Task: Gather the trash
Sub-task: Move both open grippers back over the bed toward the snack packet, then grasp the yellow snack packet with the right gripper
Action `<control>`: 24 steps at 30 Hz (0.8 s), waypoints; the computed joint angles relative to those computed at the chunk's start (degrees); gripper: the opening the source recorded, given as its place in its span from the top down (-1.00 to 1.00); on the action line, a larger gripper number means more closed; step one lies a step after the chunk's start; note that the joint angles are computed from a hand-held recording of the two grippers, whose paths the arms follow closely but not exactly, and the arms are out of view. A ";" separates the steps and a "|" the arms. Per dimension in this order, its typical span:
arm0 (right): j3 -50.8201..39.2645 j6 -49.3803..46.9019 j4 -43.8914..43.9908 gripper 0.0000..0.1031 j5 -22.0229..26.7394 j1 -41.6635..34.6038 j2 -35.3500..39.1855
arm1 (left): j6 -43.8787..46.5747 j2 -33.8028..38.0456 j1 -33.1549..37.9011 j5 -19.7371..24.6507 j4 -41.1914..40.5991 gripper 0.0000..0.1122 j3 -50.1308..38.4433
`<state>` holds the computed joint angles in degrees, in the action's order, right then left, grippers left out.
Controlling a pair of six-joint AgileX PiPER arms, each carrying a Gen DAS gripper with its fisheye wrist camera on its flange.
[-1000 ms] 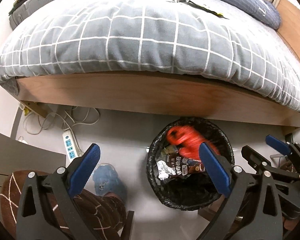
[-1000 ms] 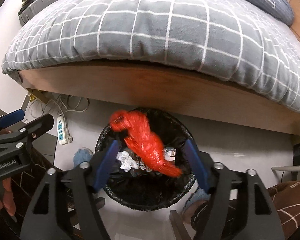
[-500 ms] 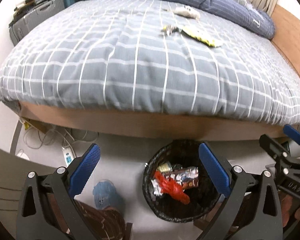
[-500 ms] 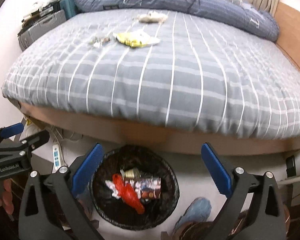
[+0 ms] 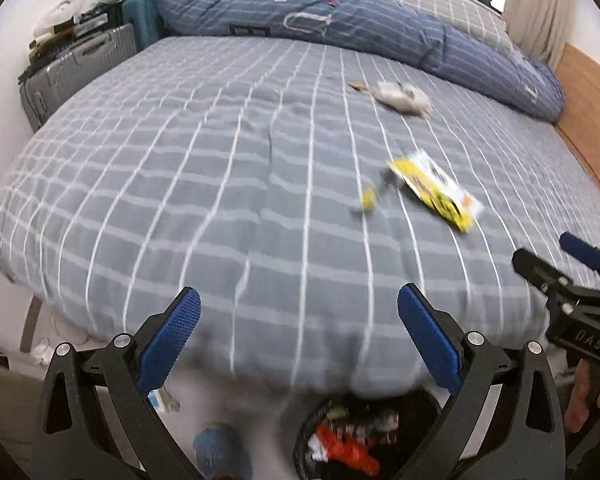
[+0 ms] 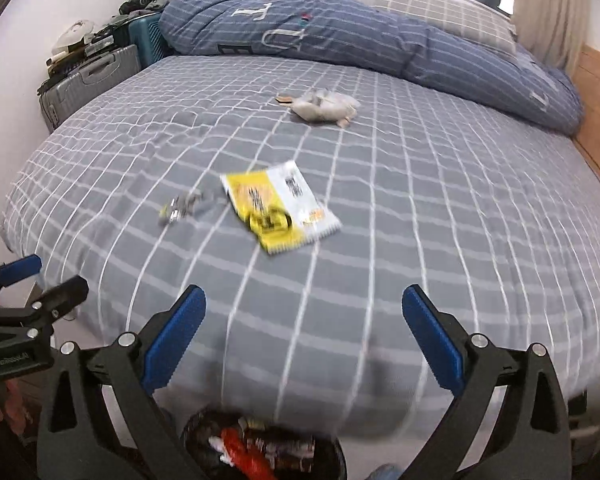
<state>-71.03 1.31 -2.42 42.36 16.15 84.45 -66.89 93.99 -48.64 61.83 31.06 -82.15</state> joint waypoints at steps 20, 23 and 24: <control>-32.86 -7.19 5.79 -0.48 12.24 -0.44 31.98 | 17.32 18.07 17.88 -7.22 -9.58 -0.73 -21.64; -33.15 -6.82 5.08 -0.30 12.39 -0.37 32.57 | 17.50 18.57 17.89 -7.57 -9.95 -0.73 -22.57; -32.75 -6.39 4.28 -0.21 11.90 -0.16 32.48 | 17.60 18.69 17.62 -7.73 -9.94 -0.73 -22.76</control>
